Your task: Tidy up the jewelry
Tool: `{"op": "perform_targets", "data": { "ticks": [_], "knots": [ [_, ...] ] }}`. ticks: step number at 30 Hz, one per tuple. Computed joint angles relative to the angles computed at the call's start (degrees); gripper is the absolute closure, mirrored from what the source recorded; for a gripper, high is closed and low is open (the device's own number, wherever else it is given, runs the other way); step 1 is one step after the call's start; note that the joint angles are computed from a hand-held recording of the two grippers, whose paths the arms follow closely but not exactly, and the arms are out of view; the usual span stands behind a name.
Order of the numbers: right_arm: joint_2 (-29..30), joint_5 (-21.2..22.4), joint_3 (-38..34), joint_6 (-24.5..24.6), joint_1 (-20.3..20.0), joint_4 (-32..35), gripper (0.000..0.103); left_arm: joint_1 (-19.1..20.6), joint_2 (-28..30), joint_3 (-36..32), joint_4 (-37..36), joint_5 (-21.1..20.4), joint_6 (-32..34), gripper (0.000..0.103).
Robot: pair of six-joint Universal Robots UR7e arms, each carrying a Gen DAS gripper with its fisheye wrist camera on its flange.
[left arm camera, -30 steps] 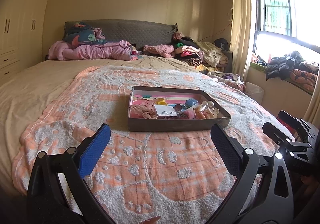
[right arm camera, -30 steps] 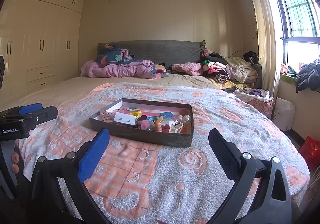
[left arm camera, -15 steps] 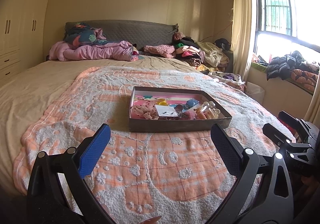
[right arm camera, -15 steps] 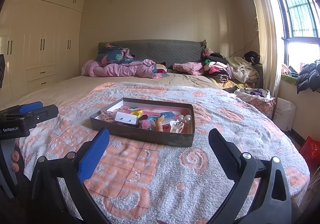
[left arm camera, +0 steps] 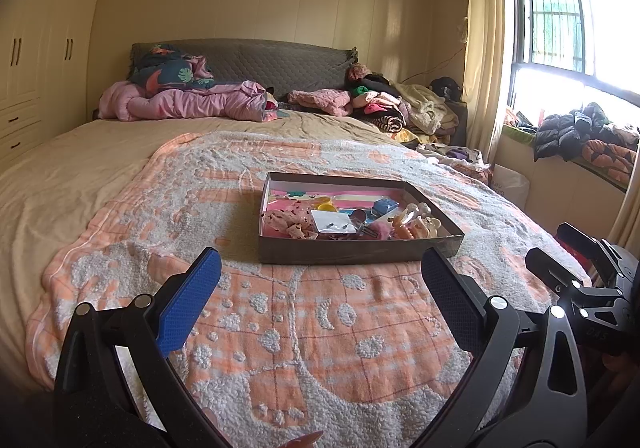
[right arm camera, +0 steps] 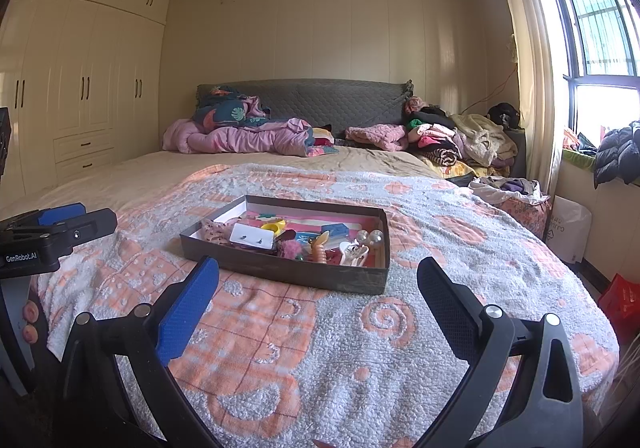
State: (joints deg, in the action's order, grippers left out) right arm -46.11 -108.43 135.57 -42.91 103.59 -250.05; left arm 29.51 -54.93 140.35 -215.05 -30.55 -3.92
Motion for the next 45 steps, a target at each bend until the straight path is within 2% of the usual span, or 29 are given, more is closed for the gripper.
{"op": "perform_targets", "data": {
  "ticks": [33,45],
  "knots": [
    [0.0,-0.2,-0.3,-0.3,0.3,-0.6,0.006,-0.5,-0.4,0.0,2.0,1.1,-1.5,0.011],
    [-0.5,-0.3,-0.1,-0.2,0.2,-0.2,0.006,-0.2,0.6,-0.4,0.6,0.1,-0.9,0.011]
  ]
}}
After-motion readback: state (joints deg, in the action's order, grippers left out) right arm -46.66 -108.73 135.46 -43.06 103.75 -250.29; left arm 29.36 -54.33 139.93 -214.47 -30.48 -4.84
